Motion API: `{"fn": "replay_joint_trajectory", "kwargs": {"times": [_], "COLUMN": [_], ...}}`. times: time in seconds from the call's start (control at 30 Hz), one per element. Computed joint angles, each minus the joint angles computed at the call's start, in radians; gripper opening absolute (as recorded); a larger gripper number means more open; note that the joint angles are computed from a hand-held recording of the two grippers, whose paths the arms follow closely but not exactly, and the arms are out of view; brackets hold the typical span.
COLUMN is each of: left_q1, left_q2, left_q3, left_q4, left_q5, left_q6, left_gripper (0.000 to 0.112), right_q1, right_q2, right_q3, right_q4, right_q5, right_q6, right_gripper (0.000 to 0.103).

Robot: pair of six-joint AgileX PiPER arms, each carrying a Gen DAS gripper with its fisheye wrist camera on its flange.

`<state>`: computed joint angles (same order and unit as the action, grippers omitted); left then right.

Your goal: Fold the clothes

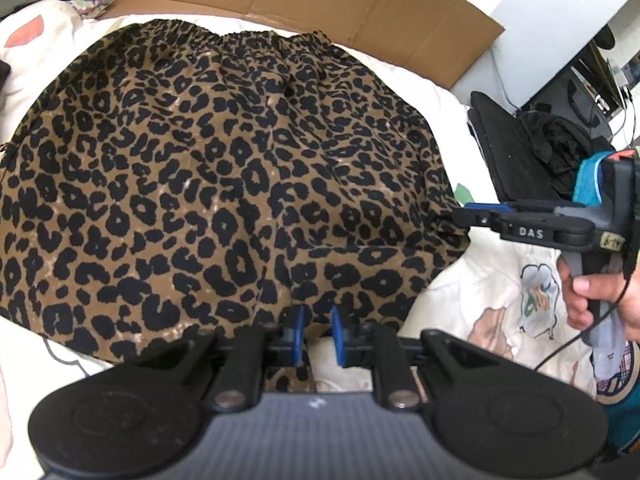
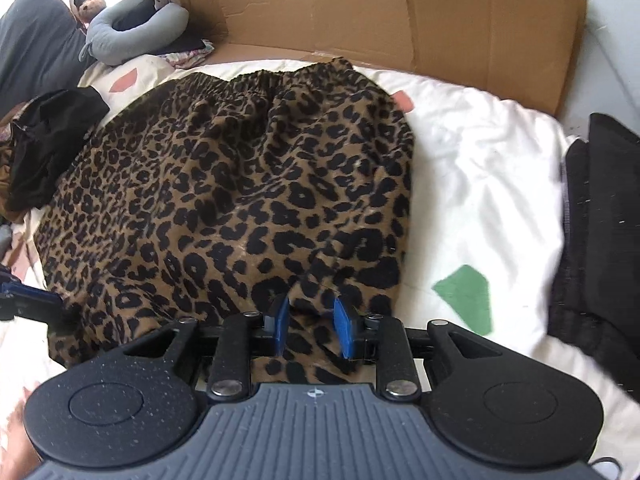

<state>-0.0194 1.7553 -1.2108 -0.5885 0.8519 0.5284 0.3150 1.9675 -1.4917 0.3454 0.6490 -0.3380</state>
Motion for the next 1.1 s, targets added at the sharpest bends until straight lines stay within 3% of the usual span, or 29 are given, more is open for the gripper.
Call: {"fn": "replay_joint_trajectory", "kwargs": {"times": [0.13,0.2,0.47,0.53,0.57,0.6,0.7,0.93,1.1], "left_q1": [-0.01,-0.02,-0.047,-0.06,-0.065,-0.071,-0.078,-0.054,-0.018], "left_q2": [0.008,0.011,0.041,0.046,0.046,0.047,0.062,0.09,0.096], "left_q3": [0.0,0.002,0.02,0.032,0.04,0.048,0.062,0.107,0.136], "left_q4": [-0.001,-0.002,-0.041,-0.044,-0.046,-0.048,-0.067,-0.188,-0.312], "left_q5": [0.002,0.004,0.024,0.021,0.016,0.009,0.004,-0.034,-0.04], "left_q6": [-0.004,-0.005,0.01,0.01,0.011,0.01,0.007,0.001,0.031], "left_gripper": [0.015,0.016,0.017,0.024,0.027,0.032,0.036,0.045,0.046], "right_q1": [0.002,0.006,0.019,0.013,0.009,0.004,0.007,-0.017,-0.025], "right_q2": [-0.018,-0.018,0.018,0.019,0.017,0.014,0.016,0.011,0.023], "right_q3": [0.03,0.04,0.044,0.041,0.043,0.045,0.033,0.03,0.02], "right_q4": [-0.06,-0.098,-0.193,-0.205,-0.202,-0.196,-0.297,-0.347,-0.365], "right_q5": [-0.027,-0.042,-0.1,-0.113,-0.122,-0.13,-0.131,-0.124,-0.116], "right_q6": [0.009,0.024,0.076,0.096,0.097,0.091,0.159,0.214,0.24], "right_gripper": [0.035,0.042,0.041,0.039,0.033,0.021,0.003,0.0,0.0]}}
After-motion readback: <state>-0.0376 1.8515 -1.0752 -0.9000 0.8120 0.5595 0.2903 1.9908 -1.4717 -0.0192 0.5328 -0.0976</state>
